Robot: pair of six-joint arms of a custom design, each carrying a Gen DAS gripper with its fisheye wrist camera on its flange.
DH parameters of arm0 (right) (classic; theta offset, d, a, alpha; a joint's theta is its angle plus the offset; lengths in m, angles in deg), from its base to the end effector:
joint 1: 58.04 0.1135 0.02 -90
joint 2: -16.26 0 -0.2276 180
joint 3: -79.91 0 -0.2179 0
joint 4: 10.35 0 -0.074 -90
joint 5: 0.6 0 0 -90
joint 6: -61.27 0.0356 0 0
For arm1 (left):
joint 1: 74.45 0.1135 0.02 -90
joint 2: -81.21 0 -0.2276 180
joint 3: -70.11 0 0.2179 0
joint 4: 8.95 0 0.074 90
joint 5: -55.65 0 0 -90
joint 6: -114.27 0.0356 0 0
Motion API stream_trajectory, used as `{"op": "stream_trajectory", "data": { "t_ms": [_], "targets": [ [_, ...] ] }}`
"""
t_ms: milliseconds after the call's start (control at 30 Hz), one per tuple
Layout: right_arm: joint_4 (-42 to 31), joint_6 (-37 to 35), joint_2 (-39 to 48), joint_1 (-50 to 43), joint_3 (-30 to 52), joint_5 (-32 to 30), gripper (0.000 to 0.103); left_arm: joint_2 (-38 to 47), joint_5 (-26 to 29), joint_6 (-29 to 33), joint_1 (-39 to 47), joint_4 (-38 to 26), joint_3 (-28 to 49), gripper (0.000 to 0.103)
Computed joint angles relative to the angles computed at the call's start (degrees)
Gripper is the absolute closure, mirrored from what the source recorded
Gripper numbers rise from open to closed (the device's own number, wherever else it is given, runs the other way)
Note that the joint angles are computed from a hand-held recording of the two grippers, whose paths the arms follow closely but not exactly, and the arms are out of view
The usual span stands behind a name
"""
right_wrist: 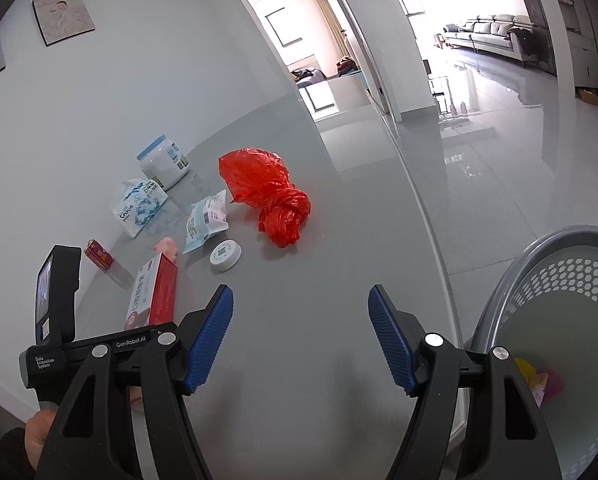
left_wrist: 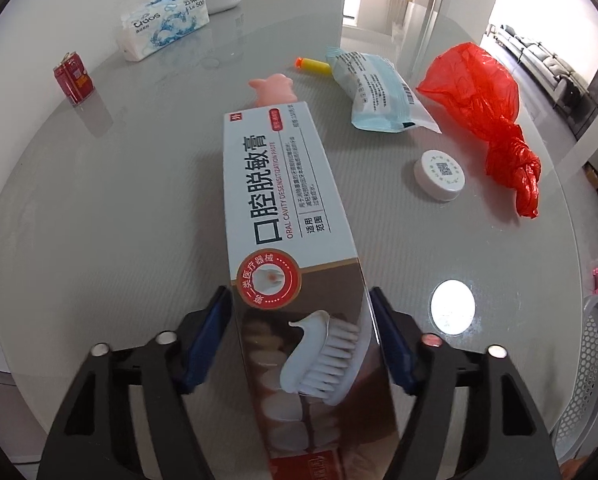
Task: Collect trash
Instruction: 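Grasp the red plastic bag with the right tool while the left tool holds the box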
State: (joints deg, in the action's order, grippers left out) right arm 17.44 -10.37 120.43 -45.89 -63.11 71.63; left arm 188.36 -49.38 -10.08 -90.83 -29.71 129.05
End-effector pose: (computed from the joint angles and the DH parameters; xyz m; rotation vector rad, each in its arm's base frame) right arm 0.2358 0.0619 0.0648 -0.0450 2.2969 0.6305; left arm 0.2628 -0.0676 0.0674 -0.4866 2.6545 0.1071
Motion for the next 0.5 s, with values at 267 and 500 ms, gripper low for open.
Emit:
{"op": "stream_trajectory", "data": {
  "t_ms": [267,500],
  "targets": [
    [-2.29,0.81,0.51,4.59,2.43,3.16,0.036,-5.68,1.79,4.76,2.94,5.90,-7.87,0.051],
    [-5.64,0.93,2.78,8.24,8.07,7.57,0.036,-16.49,1.41,10.56,4.88,8.79,-15.49,0.051]
  ]
}}
